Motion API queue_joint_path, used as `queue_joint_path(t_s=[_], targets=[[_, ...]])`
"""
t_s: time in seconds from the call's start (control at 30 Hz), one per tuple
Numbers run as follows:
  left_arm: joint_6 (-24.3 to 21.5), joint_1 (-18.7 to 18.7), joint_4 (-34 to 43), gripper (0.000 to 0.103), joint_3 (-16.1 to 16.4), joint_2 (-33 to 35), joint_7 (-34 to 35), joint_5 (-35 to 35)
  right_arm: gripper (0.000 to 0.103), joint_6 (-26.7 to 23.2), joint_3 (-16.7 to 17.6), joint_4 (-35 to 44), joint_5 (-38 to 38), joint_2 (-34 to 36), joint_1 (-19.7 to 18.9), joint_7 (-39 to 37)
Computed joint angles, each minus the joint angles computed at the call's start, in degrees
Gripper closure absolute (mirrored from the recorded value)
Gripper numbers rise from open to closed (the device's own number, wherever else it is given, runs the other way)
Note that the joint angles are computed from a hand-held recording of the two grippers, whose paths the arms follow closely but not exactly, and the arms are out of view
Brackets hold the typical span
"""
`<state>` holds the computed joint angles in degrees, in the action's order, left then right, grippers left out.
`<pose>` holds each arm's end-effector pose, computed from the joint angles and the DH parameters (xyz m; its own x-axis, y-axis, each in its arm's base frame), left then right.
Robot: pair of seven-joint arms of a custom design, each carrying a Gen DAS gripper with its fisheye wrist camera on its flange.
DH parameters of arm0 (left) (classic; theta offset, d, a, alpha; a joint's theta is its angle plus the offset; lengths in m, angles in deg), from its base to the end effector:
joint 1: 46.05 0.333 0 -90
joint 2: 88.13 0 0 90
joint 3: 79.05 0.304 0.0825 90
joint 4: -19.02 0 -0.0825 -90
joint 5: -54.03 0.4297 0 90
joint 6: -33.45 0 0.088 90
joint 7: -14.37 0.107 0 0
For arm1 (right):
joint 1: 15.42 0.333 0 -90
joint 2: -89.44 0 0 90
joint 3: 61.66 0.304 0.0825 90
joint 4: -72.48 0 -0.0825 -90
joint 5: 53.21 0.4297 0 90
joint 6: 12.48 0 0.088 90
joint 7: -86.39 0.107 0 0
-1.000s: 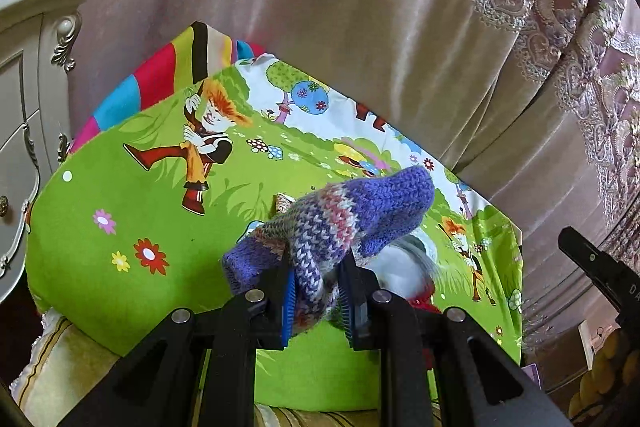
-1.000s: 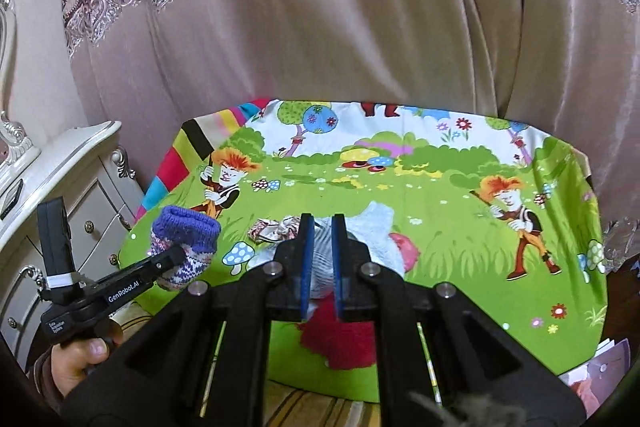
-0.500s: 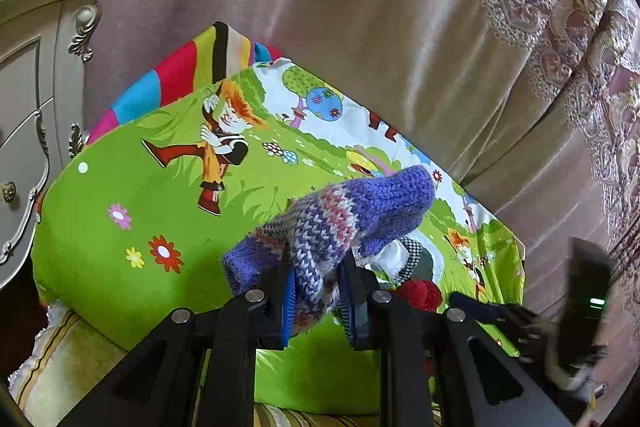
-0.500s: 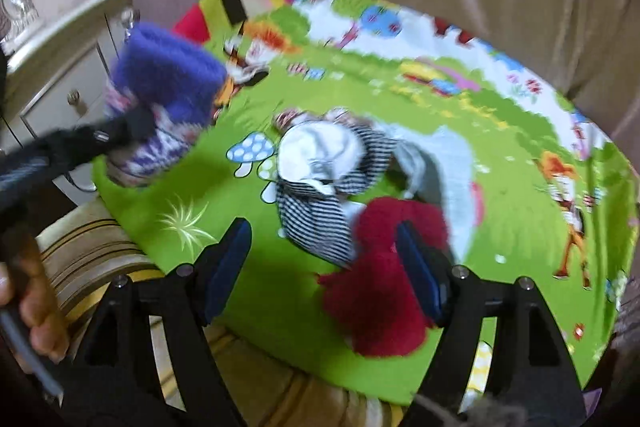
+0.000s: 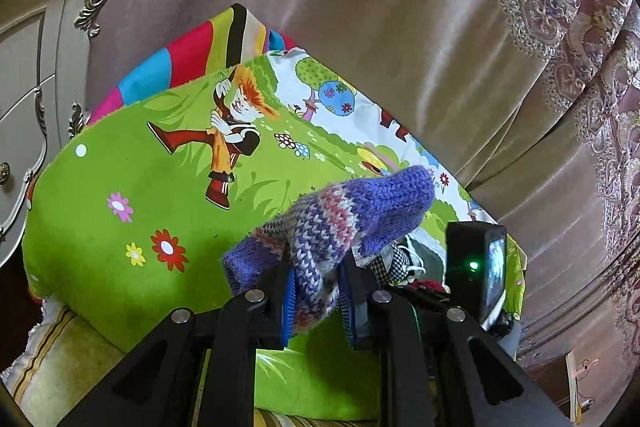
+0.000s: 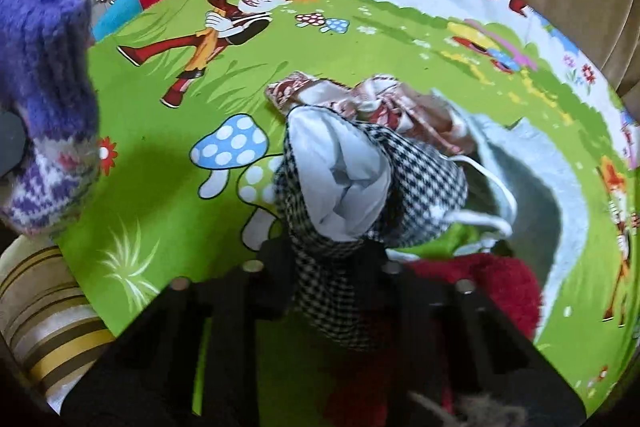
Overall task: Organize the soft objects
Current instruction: 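Grasp the black-and-white houndstooth pouch with the right gripper, then lift both held items and carry them over the box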
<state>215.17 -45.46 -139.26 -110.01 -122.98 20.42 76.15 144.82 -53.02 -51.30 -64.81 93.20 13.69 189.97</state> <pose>0.3688 -0.2496 0.4292 0.1753 -0.8183 0.5473 -0.5730 -0.5369 -0.6192 0.4875 0.3867 0.3852 0.5447 -0.8380 0.0321 -0.7145 -0.4837 -0.5055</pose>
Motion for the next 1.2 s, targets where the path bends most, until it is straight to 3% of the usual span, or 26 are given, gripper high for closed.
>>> queue_joint_path(t_s=[0.17,0.3,0.47,0.6,0.87,1.0,1.2], targets=[[-0.94,2.74,-0.78,0.083,-3.43,-3.59,-3.04,-0.04,0.084,6.84,1.12,-4.87,6.95,-4.91,-0.21,-4.9],[-2.46,3.2,-1.19,0.083,-4.44,-6.06,-5.18,0.76,0.084,11.21,1.33,-7.78,22.59,-8.68,1.06,-16.1],[-4.18,3.13,-1.15,0.083,-4.82,-8.28,-7.22,2.52,0.084,13.67,-2.18,-10.95,43.15,-14.6,6.86,-31.1],[-5.58,2.82,-1.09,0.083,-4.99,-10.02,-8.73,4.03,0.084,14.6,-3.78,-13.64,51.51,-19.84,8.84,-36.34],[-7.61,0.4,-0.58,0.083,-3.86,-12.11,-10.18,6.47,0.084,17.04,-4.13,-19.89,50.97,-29.54,8.37,-34.37],[-8.03,-1.33,0.55,0.083,-3.25,-11.58,-9.88,7.23,0.084,16.09,1.66,-24.53,44.08,-35.51,0.8,-26.17],[-7.87,-3.81,3.99,0.083,-3.66,-7.52,-8.89,8.2,0.084,12.08,6.73,-32.3,36.24,-45.86,-7.76,-15.73]])
